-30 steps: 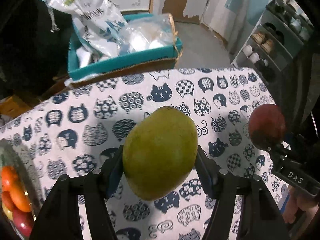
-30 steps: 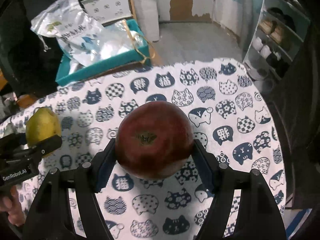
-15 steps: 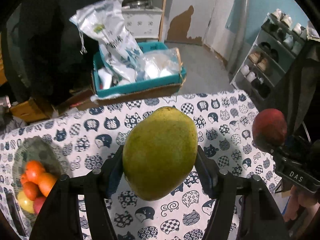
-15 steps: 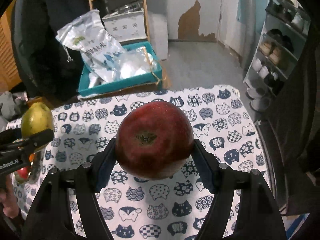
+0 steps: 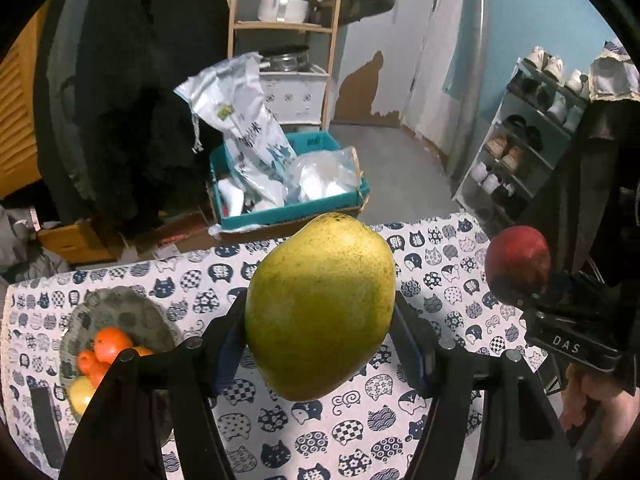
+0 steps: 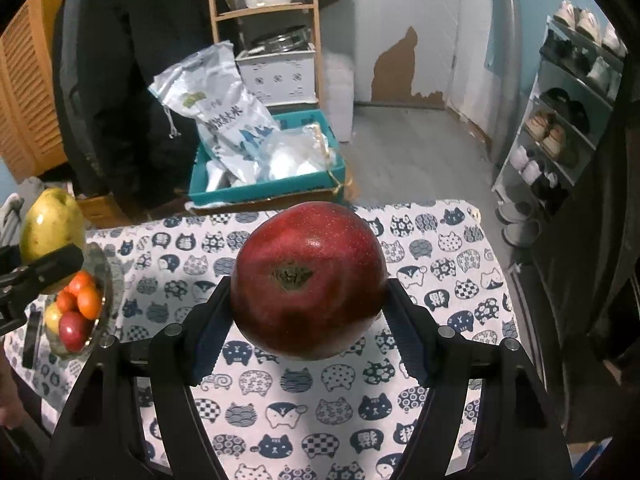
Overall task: Organize fruits
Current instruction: 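Carry the pear in the left tool while the right tool carries the apple to the bowl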
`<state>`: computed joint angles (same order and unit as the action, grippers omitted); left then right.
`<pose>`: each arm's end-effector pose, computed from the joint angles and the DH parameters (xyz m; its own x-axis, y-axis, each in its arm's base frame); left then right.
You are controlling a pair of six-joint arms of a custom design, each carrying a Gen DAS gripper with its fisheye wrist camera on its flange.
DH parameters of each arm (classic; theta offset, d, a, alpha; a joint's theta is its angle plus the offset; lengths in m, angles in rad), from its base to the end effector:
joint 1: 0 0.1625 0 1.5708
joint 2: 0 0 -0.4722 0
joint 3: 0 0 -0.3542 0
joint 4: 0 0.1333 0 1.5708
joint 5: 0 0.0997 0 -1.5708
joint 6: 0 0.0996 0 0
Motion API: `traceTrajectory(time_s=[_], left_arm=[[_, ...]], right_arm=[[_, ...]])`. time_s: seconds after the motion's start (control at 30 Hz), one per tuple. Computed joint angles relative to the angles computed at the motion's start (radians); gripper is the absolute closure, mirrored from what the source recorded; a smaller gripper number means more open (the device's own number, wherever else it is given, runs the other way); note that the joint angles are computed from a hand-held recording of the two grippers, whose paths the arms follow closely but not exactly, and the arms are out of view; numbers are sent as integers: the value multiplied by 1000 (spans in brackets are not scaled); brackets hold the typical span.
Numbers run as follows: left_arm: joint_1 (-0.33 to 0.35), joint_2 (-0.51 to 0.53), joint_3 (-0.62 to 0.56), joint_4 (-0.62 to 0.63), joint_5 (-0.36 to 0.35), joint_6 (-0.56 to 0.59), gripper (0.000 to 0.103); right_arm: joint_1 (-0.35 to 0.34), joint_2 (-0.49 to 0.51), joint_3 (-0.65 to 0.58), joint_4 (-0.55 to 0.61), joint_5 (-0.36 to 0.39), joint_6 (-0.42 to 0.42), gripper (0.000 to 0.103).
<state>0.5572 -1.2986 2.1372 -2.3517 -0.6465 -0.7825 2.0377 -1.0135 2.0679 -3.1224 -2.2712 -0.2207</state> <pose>-0.2777 -0.4238 0.2882 -0.7956 0.0076 -0.6058 0.4038 0.7520 -0.5209 0.3086 -0.4588 0.2359 -0.7146 -0.2398 0.6572 -0.5658 0.7506 -0.3414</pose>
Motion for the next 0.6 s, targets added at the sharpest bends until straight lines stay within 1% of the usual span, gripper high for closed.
traceTrajectory(time_s=[0.17,0.37,0.47,0.6], left_arm=[[-25,-62,24,63,29,-66,35],[-33,-117,35,143,52,-135,36],[-42,-143,39,211,79,-172,35],[-44,-181,43,283,92,-227,35]], right_arm=[[23,-1,-4,0,21,-3,30],[54,19,-21,10,45,-9,30],[66,34,-32,18,56,-9,30],[82,61,-56,32,70,-4,30]])
